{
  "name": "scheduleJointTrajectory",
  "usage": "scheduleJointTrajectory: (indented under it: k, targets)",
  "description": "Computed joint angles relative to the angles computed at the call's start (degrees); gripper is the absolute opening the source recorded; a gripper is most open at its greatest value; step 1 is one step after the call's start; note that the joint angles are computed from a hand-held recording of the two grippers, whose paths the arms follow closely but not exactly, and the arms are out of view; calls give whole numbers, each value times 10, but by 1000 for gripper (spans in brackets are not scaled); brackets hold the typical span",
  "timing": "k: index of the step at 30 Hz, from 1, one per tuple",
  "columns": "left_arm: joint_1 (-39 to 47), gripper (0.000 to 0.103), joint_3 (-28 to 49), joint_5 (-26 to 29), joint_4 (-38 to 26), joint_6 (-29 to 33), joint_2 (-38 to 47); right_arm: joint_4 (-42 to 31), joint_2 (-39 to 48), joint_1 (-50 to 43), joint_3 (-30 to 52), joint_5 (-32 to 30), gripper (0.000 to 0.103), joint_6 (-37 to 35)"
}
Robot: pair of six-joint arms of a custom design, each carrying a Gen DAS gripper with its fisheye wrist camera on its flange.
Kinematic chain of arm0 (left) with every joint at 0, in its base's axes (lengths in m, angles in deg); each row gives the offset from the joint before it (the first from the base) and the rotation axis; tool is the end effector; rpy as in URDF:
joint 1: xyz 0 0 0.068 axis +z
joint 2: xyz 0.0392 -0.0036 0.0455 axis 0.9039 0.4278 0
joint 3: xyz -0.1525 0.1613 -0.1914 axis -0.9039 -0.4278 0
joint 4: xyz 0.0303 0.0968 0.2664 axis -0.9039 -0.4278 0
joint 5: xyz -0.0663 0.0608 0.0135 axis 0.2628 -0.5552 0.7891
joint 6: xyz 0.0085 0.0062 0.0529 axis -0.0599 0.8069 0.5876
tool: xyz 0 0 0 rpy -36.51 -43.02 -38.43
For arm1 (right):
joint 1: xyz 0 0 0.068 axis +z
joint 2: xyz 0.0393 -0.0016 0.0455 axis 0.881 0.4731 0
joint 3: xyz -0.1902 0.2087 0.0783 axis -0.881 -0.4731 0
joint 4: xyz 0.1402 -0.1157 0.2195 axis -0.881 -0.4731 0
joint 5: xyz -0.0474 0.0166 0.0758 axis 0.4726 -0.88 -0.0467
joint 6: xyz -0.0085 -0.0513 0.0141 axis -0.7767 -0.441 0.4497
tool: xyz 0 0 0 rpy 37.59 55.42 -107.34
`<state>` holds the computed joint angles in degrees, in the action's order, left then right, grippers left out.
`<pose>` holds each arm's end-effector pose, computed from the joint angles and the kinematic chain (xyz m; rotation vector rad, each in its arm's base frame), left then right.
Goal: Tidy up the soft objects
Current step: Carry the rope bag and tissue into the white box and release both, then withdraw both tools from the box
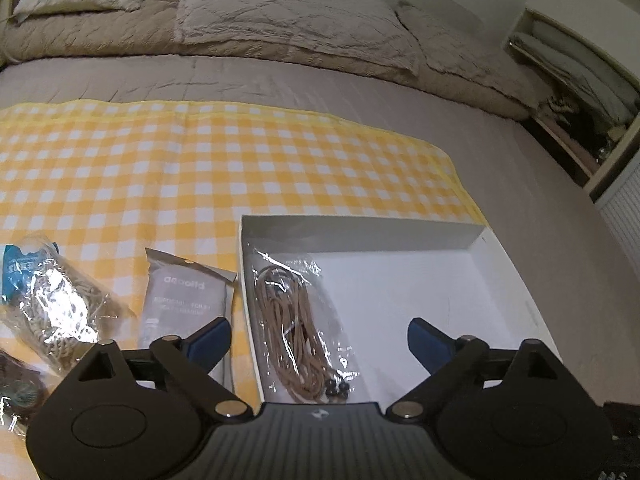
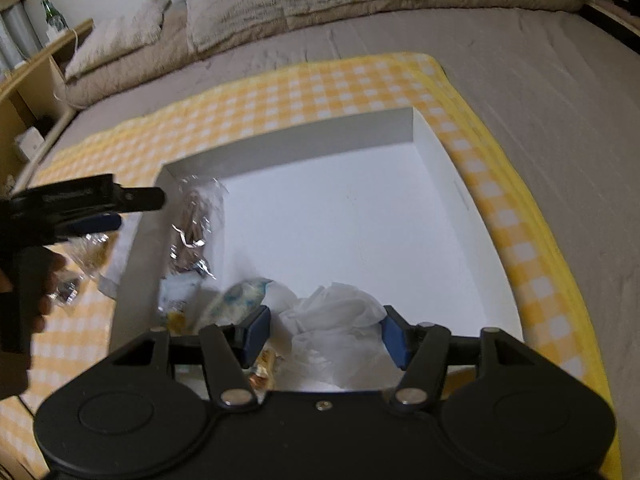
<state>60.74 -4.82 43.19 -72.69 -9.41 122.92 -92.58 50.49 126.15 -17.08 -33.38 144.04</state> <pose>0.2842 -0.0354 0.2004 0.4776 2.4750 -0.5460 0.1044 0.1765 0.2027 0.4452 2.5159 0.1577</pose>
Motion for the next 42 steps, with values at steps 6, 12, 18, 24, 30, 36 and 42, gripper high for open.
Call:
scheduleJointTrajectory:
  k: [6, 12, 18, 24, 30, 36, 42]
  targets:
    - [8, 97, -13, -4, -36, 54, -23, 22, 18, -19, -12, -34, 62, -16]
    - [16, 100, -25, -16, -62, 101, -44, 14, 41, -10, 0, -26, 89, -21]
    - [23, 102, -29, -17, -80, 123, -55, 2, 39, -6, 4, -25, 97, -11]
    - [31, 103, -31, -15, -94, 137, -76, -24, 30, 6, 7, -13, 103, 14]
    - [36, 103, -37, -22, -103, 148, -112, -64, 10, 46, 18, 31, 103, 65]
    - [53, 103, -40, -15, -127, 167, -143, -110, 8, 76, 34, 69, 103, 116]
    - [91, 103, -33, 5, -157, 199, -161, -160, 32, 110, 71, 120, 103, 146]
